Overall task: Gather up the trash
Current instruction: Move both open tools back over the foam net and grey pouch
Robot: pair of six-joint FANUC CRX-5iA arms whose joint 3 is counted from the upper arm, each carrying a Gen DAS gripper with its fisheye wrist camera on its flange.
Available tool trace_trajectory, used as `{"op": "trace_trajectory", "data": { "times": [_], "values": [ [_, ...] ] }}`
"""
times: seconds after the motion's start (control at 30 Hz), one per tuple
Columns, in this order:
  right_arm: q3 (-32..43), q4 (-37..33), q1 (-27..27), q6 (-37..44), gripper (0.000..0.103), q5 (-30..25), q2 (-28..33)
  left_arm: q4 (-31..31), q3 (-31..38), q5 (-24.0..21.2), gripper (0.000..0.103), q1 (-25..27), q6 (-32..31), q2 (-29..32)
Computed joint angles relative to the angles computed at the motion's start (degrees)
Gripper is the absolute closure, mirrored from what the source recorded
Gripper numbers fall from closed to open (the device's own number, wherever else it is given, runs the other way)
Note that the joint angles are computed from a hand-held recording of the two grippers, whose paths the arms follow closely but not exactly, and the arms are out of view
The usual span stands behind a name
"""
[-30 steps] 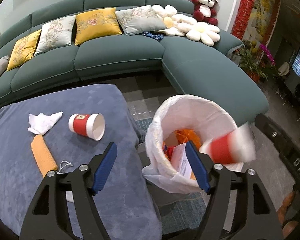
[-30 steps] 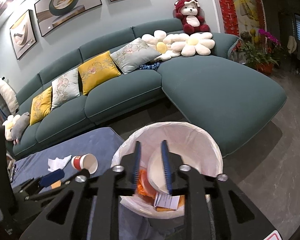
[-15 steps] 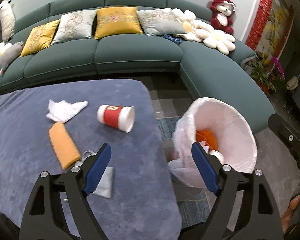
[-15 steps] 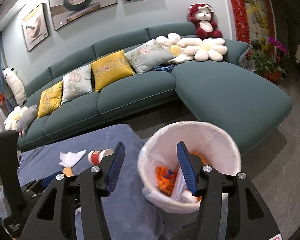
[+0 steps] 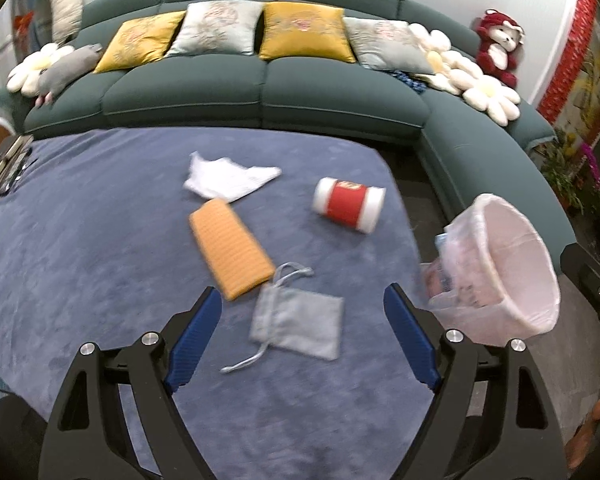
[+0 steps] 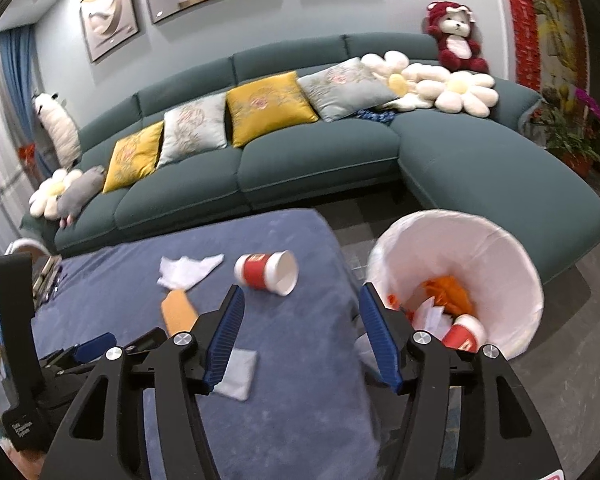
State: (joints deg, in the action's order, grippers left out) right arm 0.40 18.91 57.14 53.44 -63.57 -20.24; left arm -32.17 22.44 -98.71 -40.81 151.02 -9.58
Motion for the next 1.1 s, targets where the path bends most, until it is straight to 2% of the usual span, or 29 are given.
{"op": "trace_trajectory", "data": {
  "times": [0.23, 0.57, 0.8, 1.1],
  "values": [
    [-2.5, 1.0, 6.8, -2.6, 0.045, -1.8, 0.0, 1.2, -7.0, -1.1, 0.024, -0.1, 2.8, -6.0],
    [-5.2, -1.8, 11.7, -4.8, 0.045, -2.5, 1.5, 4.2, -15.3, -1.9, 0.024, 1.6, 6.0, -12.6],
    [-5.4, -4.1, 11.8, -5.0, 0.045, -2.7, 4.1, 7.5, -19.8, -0.6, 0.024, 5.2, 5.7, -15.8],
    [-4.2, -7.3, 9.1, -4.4, 0.045, -3.2, 9.0, 12.2, -24.8, 2.3, 0.024, 11.7, 2.7, -18.8]
  ]
}}
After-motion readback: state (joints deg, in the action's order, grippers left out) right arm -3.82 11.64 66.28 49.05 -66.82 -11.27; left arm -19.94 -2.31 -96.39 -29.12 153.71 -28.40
